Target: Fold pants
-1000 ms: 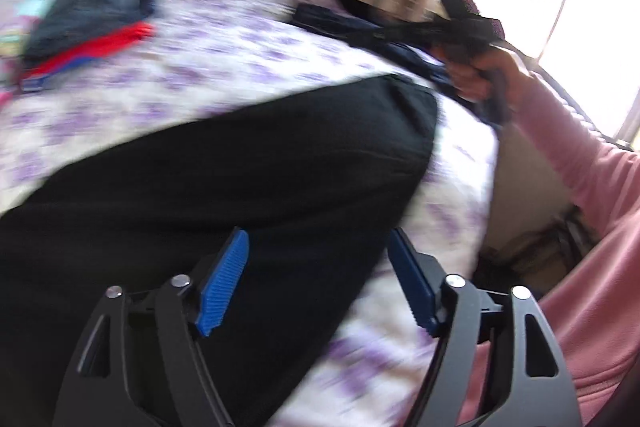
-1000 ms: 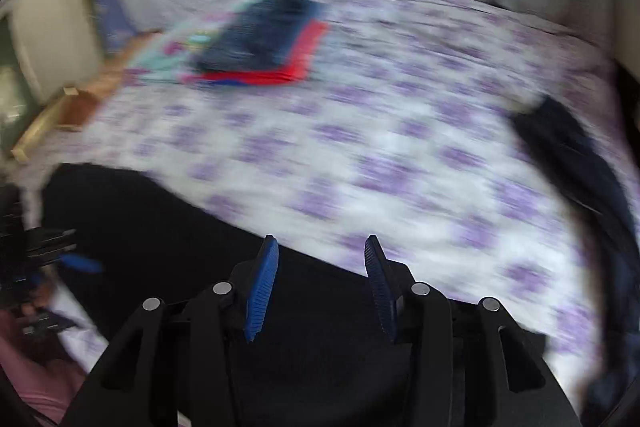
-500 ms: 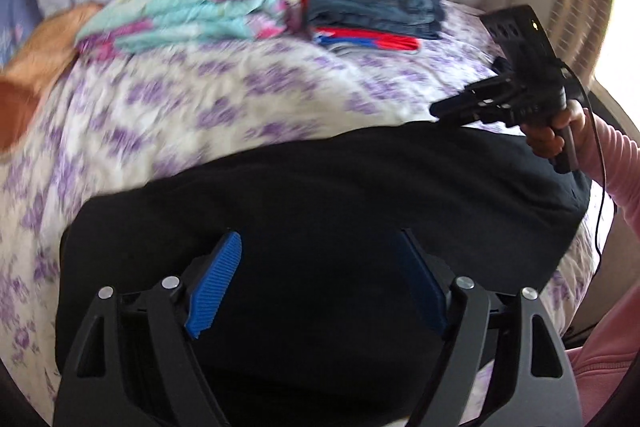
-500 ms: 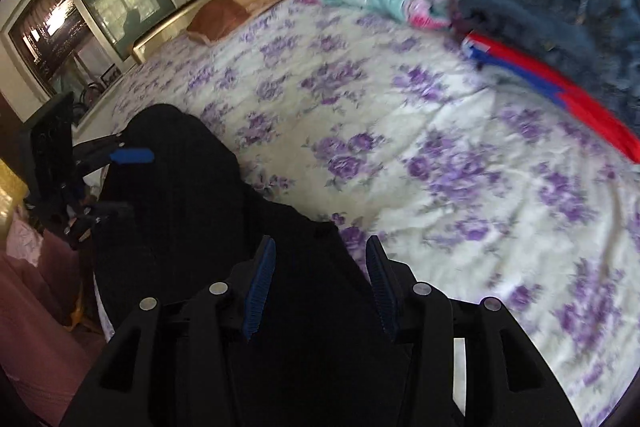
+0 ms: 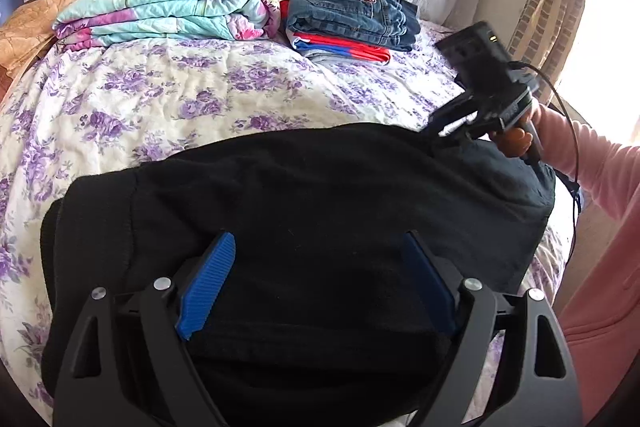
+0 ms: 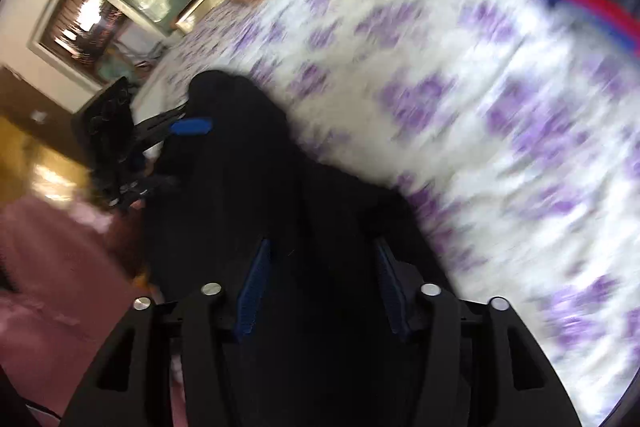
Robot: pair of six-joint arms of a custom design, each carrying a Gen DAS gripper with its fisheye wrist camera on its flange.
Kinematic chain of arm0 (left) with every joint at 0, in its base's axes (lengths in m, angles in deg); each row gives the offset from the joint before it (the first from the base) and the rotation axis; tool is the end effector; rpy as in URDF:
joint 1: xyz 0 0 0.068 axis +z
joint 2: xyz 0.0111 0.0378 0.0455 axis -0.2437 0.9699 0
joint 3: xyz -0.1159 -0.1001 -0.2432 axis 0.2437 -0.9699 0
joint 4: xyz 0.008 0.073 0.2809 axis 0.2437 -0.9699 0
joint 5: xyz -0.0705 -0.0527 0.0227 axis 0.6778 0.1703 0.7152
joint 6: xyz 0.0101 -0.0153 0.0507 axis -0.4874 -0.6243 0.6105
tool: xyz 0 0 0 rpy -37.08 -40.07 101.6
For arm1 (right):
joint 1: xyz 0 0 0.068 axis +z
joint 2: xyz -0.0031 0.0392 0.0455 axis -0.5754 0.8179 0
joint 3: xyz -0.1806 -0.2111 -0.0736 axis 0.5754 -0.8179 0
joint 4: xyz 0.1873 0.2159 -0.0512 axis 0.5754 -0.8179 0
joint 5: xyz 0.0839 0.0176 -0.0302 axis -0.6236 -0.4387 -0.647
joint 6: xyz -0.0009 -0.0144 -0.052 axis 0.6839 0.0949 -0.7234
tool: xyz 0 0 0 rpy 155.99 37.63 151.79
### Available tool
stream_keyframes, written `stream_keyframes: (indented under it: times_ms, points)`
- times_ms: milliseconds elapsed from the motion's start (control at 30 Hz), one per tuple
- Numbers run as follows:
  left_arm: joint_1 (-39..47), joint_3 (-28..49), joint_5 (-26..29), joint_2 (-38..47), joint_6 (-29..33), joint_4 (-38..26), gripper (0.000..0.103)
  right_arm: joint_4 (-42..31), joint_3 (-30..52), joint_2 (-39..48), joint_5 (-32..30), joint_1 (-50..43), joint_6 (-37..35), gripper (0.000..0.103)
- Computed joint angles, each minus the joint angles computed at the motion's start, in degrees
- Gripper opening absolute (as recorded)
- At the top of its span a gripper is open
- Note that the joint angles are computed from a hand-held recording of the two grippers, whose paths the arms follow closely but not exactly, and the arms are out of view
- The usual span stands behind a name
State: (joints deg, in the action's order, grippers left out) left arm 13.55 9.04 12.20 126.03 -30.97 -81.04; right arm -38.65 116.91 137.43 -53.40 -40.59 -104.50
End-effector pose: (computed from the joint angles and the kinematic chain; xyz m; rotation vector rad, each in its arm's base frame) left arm 0.1785 0.0670 0.1277 0.2670 2.3358 -0.4951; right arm 0.3772 -0.0155 0.1070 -1.1154 2.7056 1.0394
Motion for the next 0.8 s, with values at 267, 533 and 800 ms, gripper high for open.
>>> stream_keyframes:
  times_ms: [267, 533, 800]
  points:
    - [0.01, 0.14, 0.38, 0.91, 0.49, 0.46, 0.085, -11.35, 7.85, 8.65, -13.84, -0.65, -5.43, 0.066]
    - [-0.1, -2.08, -5.05, -2.97, 1.23, 1.4, 0.085, 19.99, 2.65, 7.62, -20.28, -7.66, 25.6, 0.048]
    - [8.3, -3.15, -5.4, -12.71, 9.53, -7.57, 0.084, 23.44, -11.82, -8.45, -19.63, -7.31, 21.67, 0.051]
